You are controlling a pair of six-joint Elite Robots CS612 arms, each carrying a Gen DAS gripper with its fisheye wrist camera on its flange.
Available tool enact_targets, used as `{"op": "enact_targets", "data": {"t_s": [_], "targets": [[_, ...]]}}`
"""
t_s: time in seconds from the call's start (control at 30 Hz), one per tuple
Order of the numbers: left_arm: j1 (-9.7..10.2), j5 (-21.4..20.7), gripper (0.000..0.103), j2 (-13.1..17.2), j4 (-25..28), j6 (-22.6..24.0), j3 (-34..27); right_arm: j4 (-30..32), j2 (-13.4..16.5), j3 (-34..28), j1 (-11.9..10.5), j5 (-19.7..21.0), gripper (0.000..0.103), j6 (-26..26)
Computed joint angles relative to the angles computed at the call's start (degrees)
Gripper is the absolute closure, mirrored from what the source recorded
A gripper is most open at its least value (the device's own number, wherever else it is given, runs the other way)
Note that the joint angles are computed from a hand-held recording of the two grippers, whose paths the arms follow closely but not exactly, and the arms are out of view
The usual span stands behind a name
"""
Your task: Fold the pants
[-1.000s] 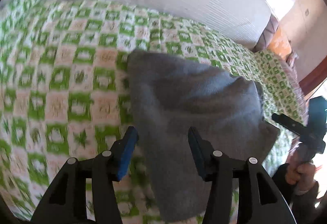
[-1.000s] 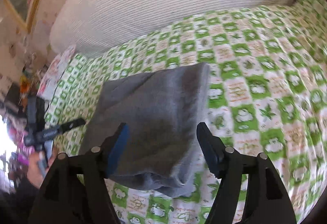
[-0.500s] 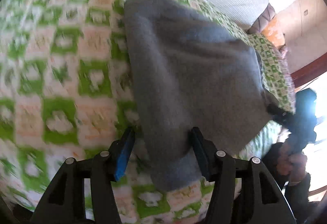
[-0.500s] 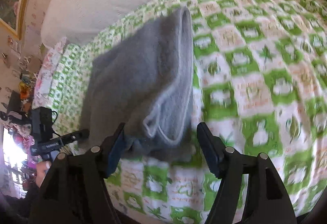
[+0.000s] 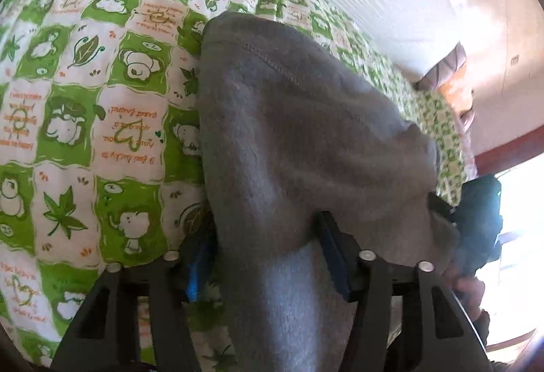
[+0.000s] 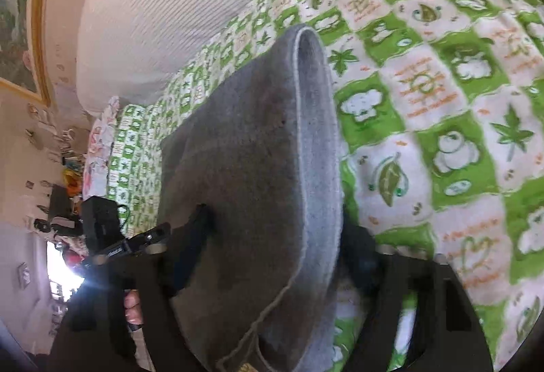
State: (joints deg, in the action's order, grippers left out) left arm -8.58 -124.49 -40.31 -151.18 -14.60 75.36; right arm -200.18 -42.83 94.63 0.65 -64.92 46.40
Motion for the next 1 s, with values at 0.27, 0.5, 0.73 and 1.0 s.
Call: {"op": "enact_targets", "data": {"t_s": [0.27, 0.5, 0.73, 1.0], "targets": [[0.39, 2.0, 0.080, -2.6, -6.4, -0.5, 3.1, 2.5, -2.8, 0.1, 2.4, -7.3, 0.065, -6.3], [1.69, 4.8, 0.080, -5.4, -11.9, -1.0, 5.5, 3.3, -4.0, -2.6, 4.1, -8.4, 0.066, -10.8], [4.16, 8.7, 0.080, -6.8, -14.7, -1.7, 6.0, 5.3, -1.1, -10.4, 5.6, -5.7, 0.066, -13.2], [6.68, 11.7, 0.080, -5.9, -14.7, -3.1, 4.5, 10.6, 3.3, -20.5, 7.1, -2.5, 0.066, -14.7]]}}
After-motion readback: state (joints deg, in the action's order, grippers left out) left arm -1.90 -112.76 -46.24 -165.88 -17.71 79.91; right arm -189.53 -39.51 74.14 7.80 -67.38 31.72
